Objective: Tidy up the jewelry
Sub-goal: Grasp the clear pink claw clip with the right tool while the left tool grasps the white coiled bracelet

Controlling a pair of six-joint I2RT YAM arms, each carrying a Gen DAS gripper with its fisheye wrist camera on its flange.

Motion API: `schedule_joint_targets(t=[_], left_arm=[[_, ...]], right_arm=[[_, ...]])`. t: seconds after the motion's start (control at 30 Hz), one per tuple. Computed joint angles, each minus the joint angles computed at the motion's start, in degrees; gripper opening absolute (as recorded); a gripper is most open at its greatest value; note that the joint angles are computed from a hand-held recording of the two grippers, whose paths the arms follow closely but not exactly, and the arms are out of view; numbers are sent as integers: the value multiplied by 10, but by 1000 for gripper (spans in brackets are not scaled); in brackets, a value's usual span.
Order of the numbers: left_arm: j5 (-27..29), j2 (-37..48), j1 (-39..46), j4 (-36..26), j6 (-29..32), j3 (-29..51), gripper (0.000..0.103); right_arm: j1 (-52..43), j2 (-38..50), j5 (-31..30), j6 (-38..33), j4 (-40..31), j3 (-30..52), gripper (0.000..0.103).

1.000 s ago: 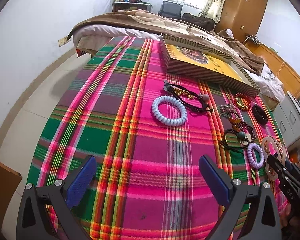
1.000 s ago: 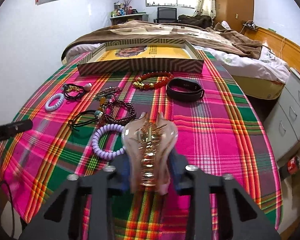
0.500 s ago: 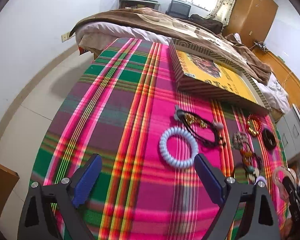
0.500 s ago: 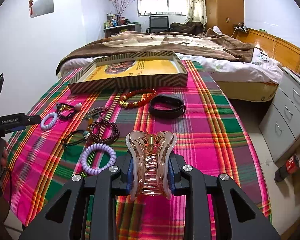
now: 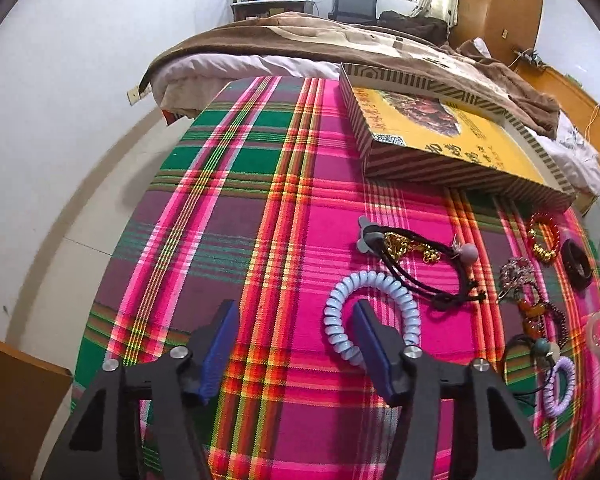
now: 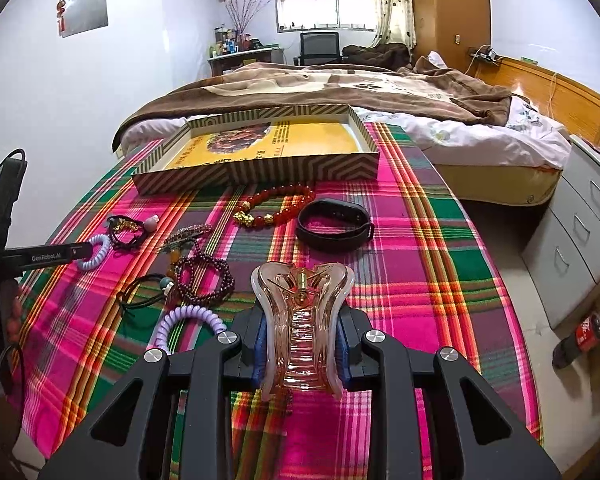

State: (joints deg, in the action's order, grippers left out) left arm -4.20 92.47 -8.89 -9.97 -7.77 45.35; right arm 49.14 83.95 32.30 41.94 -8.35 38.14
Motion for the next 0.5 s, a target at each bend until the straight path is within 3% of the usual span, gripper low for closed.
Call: schedule_joint_targets(t=[0.07, 0.13, 0.23, 0.5], left_arm=[[-5, -1, -2, -3, 1, 2, 42], [-9, 2, -3, -3, 1, 5, 35], [-3, 1, -1, -3, 7, 5, 13], [40, -13, 11, -7, 10, 0, 10]], right_arm=[[-3, 3, -4, -3, 2, 2, 27], [-7, 5, -7, -7, 4, 4, 27], [-9, 4, -8, -7, 4, 4, 27], [-16, 1, -8, -13, -1, 9, 27]])
